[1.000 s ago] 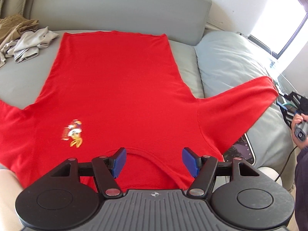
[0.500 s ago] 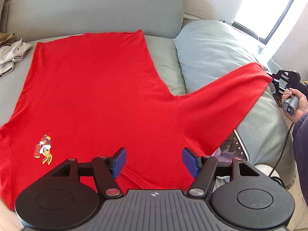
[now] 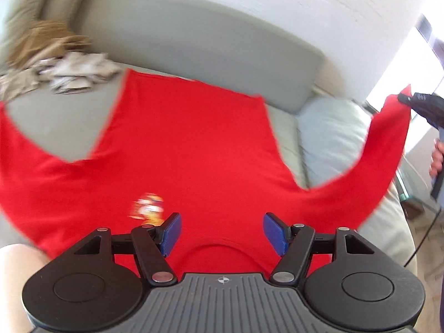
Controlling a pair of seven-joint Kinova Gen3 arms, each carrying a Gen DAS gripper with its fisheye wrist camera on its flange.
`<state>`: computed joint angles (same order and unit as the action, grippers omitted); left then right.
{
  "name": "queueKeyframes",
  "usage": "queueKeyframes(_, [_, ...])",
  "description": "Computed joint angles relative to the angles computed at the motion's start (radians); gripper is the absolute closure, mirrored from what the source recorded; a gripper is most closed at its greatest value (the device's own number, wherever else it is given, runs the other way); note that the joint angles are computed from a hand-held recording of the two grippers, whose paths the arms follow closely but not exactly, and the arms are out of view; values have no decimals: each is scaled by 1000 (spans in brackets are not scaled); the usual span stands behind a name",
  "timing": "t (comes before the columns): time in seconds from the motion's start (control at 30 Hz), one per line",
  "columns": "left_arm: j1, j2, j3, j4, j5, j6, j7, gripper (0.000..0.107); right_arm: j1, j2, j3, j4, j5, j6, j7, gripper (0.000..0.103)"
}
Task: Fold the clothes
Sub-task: 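Fold the sleeve across the shirt body with the right tool and release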
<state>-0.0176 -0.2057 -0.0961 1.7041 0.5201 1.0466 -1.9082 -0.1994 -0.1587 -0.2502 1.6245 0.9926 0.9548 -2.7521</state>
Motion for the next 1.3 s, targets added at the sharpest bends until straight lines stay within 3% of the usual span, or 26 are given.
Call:
queueKeyframes(0.13, [-90,-13,-81,16,-18,-8,72,43,-185,133,-148,-47,139,111,-95,96])
queueKeyframes(0.23, [-152,-15,-112,18,-39,-31,138,45,-324,265,-217,-107,201,187,-154,96])
queueKeyframes(0.33, [-179,-16,-135,24,-38,-39,153,45,-463,400,-201,-205,160,235,-82,96])
queueKeyframes(0.47, [-203,6,-195,32,38,16,94,45,-603,533,-103,-301,3,216,80,95])
queueKeyframes(0.53, [-222,21,-200,38,65,28,70,45,-575,554,-147,-292,-79,166,162,90])
queueKeyframes(0.57, [-232,26,-196,40,71,33,65,45,-534,551,-193,-280,-119,136,202,80])
queueKeyframes(0.6, [-242,30,-191,43,73,37,64,45,-488,538,-239,-267,-160,111,243,64])
queueKeyframes(0.7, [-263,43,-184,54,88,56,36,45,-349,440,-338,-188,-282,21,282,50])
queueKeyframes(0.83, [-278,79,-138,71,133,35,-56,55,-164,287,-419,-116,-445,-8,203,48])
queueKeyframes(0.93, [-228,106,-113,92,172,-65,-178,61,-34,173,-451,-51,-567,-35,167,45])
queueKeyframes(1.07, [-181,180,-12,51,120,-168,-269,61,44,49,-451,40,-624,-27,69,43])
queueKeyframes(1.17, [-153,229,50,12,41,-206,-292,61,15,33,-415,74,-624,21,-23,43])
queueKeyframes(1.3, [-83,264,66,-7,-85,-248,-298,61,-52,14,-339,118,-649,38,-65,43])
